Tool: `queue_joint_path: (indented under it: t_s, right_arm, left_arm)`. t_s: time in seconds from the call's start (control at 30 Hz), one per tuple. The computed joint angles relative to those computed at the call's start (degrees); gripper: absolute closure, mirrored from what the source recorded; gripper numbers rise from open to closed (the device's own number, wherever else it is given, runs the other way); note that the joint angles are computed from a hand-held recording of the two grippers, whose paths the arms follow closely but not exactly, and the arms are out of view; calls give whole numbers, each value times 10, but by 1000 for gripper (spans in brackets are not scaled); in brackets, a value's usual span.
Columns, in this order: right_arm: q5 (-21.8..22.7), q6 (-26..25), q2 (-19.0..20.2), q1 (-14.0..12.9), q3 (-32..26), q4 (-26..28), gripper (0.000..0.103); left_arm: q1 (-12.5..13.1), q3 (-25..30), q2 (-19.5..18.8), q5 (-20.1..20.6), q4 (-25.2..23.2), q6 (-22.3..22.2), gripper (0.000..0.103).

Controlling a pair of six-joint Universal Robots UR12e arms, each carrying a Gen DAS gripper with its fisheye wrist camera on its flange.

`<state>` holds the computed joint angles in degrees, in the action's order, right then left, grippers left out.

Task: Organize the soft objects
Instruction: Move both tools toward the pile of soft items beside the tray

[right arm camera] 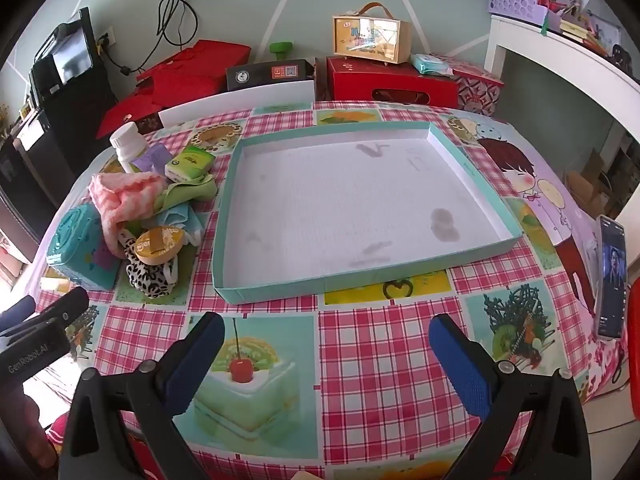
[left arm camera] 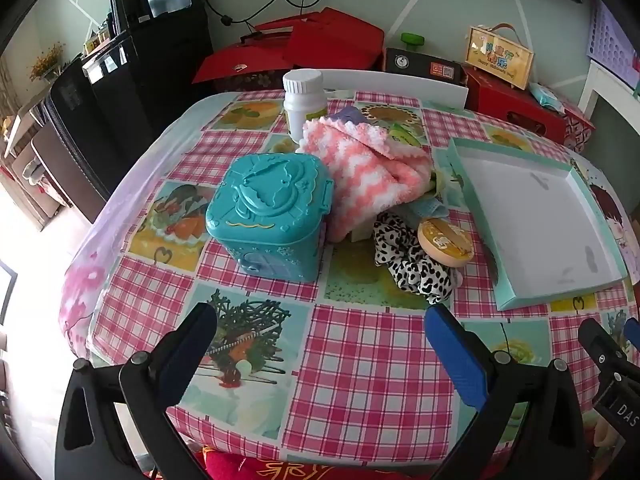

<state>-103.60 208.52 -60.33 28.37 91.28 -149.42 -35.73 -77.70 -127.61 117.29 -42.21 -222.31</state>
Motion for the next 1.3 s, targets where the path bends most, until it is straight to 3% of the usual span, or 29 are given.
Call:
queue_joint_path:
  t_s: [1.3]
  right_arm:
    - [-1,-2,2,1,-2,1,0]
  left_arm:
    - [4,-17,4,-16,24,-5,0]
